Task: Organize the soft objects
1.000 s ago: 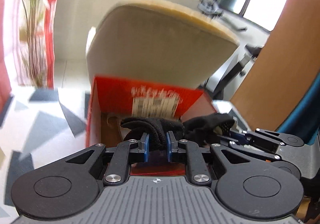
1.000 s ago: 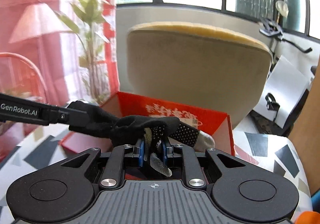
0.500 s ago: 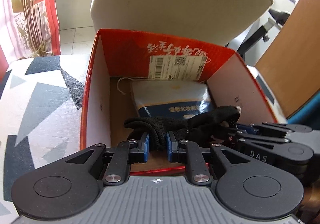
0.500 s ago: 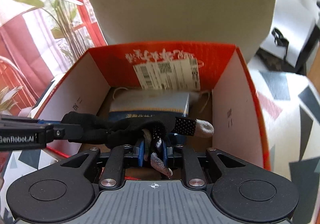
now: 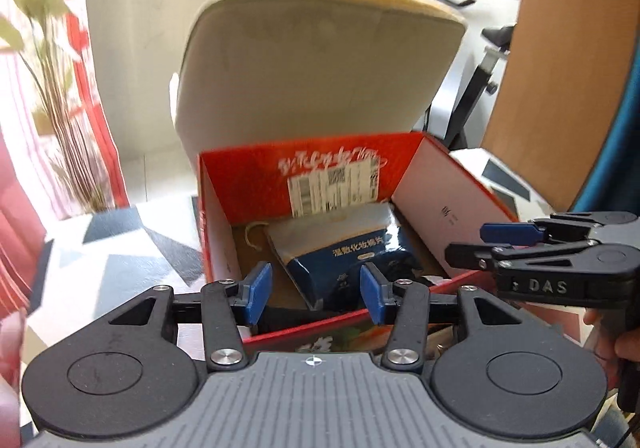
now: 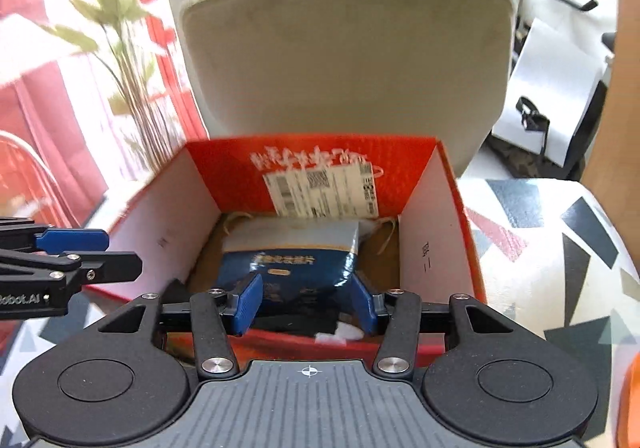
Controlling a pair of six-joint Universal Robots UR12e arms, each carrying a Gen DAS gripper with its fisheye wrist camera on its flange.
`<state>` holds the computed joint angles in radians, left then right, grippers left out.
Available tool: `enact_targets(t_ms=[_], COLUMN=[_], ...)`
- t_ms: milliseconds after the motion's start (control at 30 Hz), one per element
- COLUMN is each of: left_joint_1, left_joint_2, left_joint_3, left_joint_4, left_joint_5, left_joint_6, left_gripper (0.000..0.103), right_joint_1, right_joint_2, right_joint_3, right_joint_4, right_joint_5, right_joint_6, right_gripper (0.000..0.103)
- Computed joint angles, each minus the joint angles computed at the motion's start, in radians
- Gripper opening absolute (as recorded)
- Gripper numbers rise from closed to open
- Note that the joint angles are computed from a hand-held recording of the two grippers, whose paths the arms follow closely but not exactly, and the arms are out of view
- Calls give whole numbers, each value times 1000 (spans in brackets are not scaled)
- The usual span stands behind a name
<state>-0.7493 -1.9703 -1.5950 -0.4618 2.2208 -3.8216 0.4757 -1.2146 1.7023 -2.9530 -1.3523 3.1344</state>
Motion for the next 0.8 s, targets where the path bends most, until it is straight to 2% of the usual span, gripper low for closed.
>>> enact_targets(t_ms=[200, 367, 467, 567, 800], left_joint_1=[-56, -92, -102, -107, -114], left_joint_2=[30, 34, 28, 17, -4], left_joint_3=[-60, -91, -102, -111, -107], left_joint_4=[71, 61, 66, 90, 84], left_joint_5=[59, 79, 52, 11, -39], left_joint_6=[-76, -198, -286, -335, -354], left_gripper=[51, 51, 51, 51, 51], right_joint_1=[4, 12, 16, 20, 16], right_joint_2=[-74, -117, -135, -152, -168], right_joint_3=[141, 237, 281, 319, 355], right_joint_4=[-188, -276, -301, -309, -282], right_joint_5=[13, 8, 4, -31, -101], right_joint_6=[-16, -21, -49, -58, -23], right_gripper=[48, 48, 50, 51, 52])
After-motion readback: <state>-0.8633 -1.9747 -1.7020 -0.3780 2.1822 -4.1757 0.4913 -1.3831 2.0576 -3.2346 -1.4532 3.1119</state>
